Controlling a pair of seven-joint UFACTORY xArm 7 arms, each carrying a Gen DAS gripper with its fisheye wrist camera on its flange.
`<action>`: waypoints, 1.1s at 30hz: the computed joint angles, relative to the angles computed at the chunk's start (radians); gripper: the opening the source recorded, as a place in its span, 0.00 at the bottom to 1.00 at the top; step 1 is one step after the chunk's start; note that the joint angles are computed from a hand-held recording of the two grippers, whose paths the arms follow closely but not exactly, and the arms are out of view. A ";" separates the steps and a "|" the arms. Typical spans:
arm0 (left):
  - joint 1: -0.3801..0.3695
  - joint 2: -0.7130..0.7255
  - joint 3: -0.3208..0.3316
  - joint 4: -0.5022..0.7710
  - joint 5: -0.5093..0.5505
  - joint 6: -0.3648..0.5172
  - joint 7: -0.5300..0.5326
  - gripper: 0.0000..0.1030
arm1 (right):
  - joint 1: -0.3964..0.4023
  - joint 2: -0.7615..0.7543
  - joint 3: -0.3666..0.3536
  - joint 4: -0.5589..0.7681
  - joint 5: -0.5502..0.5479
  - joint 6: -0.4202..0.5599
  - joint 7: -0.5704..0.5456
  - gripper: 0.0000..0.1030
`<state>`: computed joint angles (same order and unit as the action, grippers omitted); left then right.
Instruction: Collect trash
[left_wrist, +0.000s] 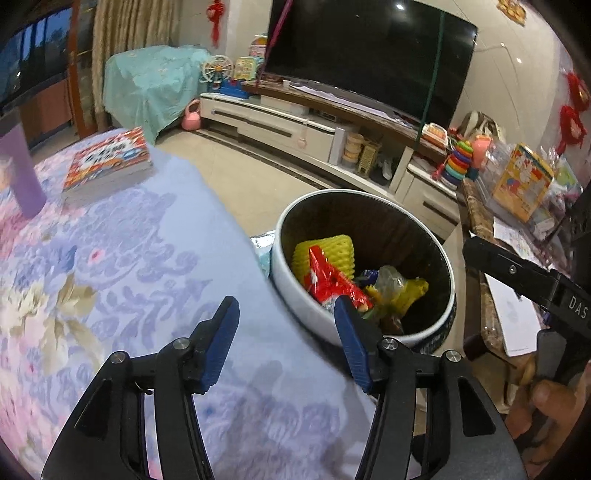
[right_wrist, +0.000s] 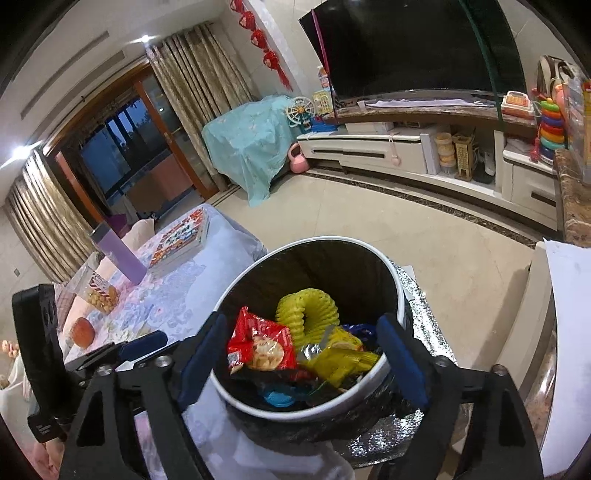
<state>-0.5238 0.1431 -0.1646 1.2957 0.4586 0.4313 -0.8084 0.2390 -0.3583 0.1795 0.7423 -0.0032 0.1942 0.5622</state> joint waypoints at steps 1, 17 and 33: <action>0.002 -0.021 0.001 -0.028 -0.003 -0.013 -0.010 0.53 | -0.002 -0.011 0.005 -0.010 0.000 -0.004 0.009 0.87; 0.200 -0.393 -0.129 -0.450 0.098 -0.163 -0.292 0.85 | -0.094 -0.198 0.223 -0.140 -0.098 -0.025 0.313 1.00; 0.556 -0.727 -0.472 -0.620 0.261 -0.211 -0.488 0.91 | -0.224 -0.347 0.459 -0.138 -0.331 0.119 0.586 1.00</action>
